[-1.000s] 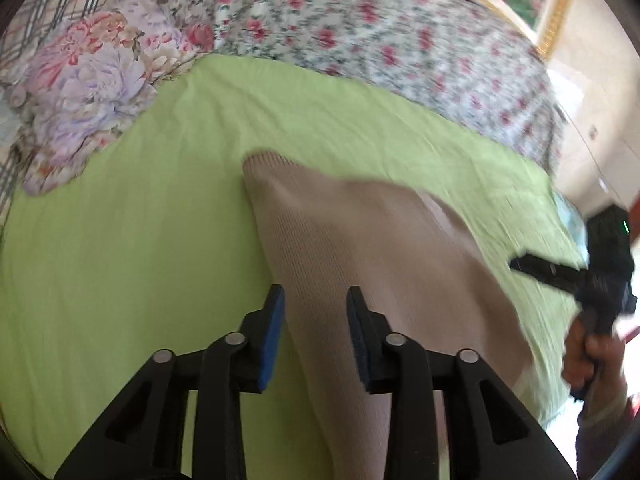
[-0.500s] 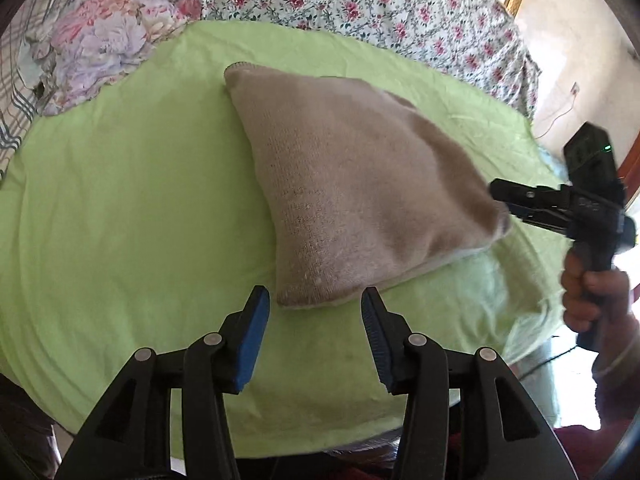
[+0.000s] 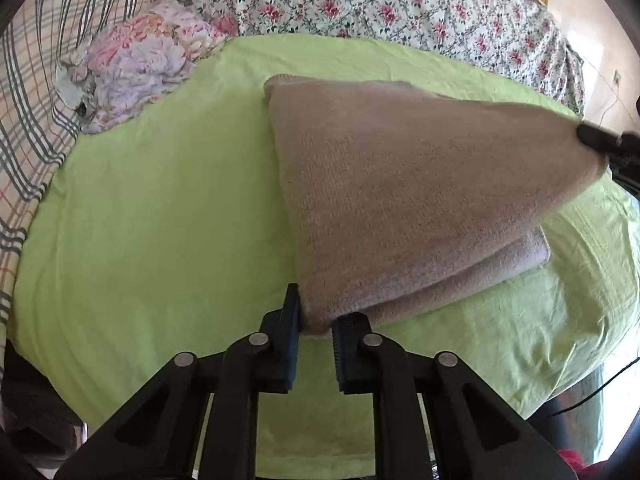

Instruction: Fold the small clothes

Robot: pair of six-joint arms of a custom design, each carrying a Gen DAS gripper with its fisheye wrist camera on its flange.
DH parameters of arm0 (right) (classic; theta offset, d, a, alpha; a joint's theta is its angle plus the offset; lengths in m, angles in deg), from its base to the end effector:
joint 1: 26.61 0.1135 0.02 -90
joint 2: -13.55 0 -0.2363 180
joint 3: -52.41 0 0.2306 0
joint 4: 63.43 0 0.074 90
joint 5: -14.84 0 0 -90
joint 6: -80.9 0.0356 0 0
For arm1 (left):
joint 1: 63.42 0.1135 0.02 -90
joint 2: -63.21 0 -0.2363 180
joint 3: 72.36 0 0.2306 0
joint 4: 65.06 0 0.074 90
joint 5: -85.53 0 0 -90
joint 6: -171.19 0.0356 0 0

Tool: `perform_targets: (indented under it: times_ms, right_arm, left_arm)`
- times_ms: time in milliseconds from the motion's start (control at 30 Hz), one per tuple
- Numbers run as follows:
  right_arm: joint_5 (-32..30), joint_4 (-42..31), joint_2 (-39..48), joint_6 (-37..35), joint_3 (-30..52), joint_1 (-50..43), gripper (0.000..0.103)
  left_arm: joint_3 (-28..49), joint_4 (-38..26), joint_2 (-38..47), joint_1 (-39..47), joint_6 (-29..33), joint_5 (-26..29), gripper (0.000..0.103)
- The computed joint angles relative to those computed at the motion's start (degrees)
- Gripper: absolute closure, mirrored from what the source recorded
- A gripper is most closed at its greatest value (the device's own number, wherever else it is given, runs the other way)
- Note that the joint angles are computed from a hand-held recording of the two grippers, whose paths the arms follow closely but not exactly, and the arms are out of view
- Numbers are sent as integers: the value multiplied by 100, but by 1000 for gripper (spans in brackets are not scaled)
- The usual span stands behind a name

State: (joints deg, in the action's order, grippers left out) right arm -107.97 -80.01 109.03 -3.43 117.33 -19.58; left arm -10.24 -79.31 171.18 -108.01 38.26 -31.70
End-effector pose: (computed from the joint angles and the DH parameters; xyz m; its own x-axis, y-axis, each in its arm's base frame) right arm 0.3071 0.0573 0.1553 -0.7703 -0.0113 -0.6376 -0.3945 0.7940 0.4624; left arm 0.2295 -0.2034 0.0812 -0.7666 -0.0948 -0.6352 -0.0824 0.9954 -0.0491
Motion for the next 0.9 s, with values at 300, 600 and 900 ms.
perform_targets:
  times_ms: [300, 600, 900]
  right_arm:
    - [1706, -30, 1588, -174, 213, -71, 103]
    - [-369, 699, 1380, 1028, 487, -723, 42]
    - [-786, 131, 3017, 1606, 2422, -275, 69]
  left_arm:
    - [-55, -29, -4, 349, -123, 666, 93]
    - [85, -217, 3, 232, -16, 585, 93]
    - [-10, -73, -47, 274, 51, 655, 92]
